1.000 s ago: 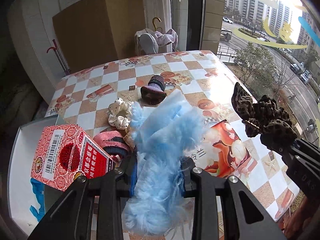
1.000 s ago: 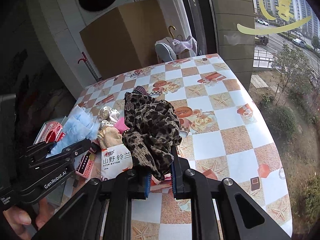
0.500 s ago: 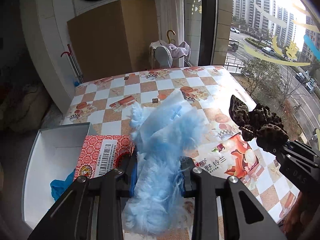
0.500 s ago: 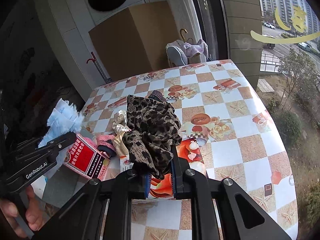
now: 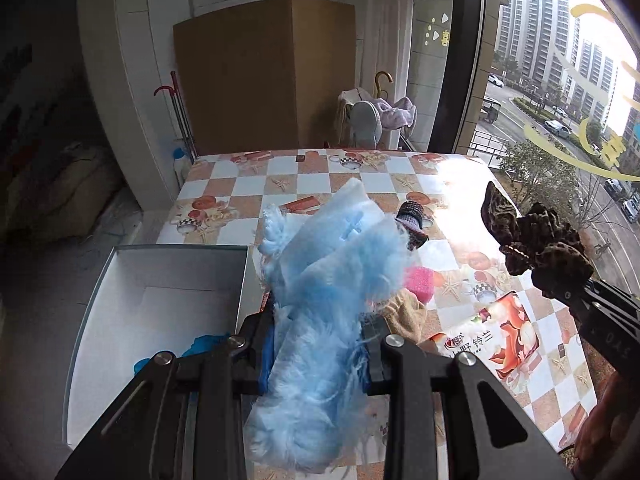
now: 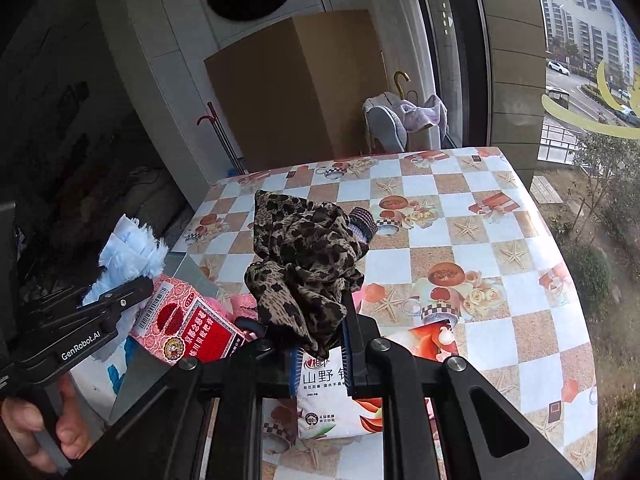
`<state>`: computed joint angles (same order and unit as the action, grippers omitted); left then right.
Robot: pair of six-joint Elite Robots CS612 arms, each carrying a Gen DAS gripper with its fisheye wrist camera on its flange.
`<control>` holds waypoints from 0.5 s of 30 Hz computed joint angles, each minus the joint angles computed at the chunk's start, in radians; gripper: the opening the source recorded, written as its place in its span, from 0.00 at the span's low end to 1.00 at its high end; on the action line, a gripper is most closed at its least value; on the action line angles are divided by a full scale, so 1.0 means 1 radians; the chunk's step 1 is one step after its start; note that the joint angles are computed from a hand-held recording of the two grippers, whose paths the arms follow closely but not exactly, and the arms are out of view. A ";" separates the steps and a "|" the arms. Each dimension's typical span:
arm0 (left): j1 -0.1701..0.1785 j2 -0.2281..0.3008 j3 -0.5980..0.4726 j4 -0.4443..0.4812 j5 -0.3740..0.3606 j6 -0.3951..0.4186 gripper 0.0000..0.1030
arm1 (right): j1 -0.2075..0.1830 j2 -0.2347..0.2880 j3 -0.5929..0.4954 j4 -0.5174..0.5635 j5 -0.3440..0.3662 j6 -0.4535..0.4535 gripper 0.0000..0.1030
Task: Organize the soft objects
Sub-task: 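Carry duster and scarf over the white box and open both tools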
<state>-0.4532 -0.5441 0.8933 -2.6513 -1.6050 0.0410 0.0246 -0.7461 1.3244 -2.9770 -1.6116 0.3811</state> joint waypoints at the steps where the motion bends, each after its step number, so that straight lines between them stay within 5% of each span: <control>1: 0.004 0.000 0.000 -0.002 0.000 -0.009 0.33 | 0.003 0.002 -0.008 0.002 0.001 -0.007 0.16; 15: 0.081 -0.025 0.035 -0.032 0.025 -0.101 0.33 | 0.059 0.057 -0.140 0.017 0.048 -0.117 0.16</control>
